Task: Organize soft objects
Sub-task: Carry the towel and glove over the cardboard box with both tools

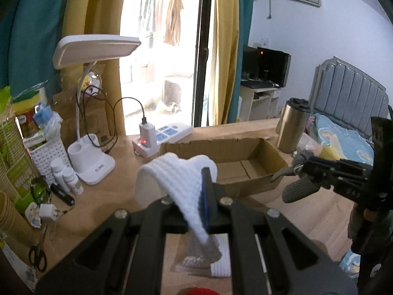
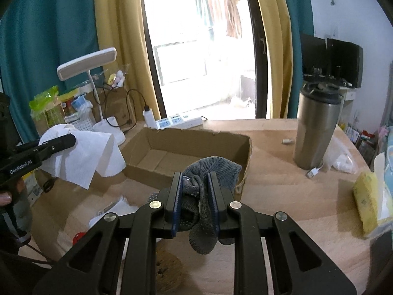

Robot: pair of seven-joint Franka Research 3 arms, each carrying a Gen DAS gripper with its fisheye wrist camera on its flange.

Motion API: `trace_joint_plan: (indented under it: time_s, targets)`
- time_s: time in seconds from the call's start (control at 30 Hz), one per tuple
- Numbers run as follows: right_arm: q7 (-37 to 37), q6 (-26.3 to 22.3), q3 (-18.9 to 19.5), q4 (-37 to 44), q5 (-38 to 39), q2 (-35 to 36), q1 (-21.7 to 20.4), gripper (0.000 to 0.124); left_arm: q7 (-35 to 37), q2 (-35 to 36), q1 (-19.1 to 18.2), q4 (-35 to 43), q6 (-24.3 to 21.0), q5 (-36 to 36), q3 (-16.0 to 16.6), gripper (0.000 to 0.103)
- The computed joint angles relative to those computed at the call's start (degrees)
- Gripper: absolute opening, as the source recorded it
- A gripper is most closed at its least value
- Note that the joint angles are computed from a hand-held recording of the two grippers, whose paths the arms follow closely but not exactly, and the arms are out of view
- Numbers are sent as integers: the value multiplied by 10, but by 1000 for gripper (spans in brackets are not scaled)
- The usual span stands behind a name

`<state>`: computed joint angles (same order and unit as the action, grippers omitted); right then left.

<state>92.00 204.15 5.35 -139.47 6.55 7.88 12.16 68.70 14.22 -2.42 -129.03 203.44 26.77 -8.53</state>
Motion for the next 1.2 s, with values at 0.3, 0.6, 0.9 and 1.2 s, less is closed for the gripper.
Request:
trace_joint_plan:
  time_s: [0.3,0.6,0.9,1.2]
  targets:
    - [46,5,7,12,-68,2,-35,22,18,23,-11,38,-8,-19,3,8]
    - [67,5,7,38,-101,15,-47,22,-9,61,10,96,-13,18,-20,8]
    - [44,-17,15,95,-93,57,-59,22,-28,116,32,168,-36,58,-44,8]
    - [28,-53,48,156,-86,110,-92,22,-27,190,68,246,-79,78,-96,7]
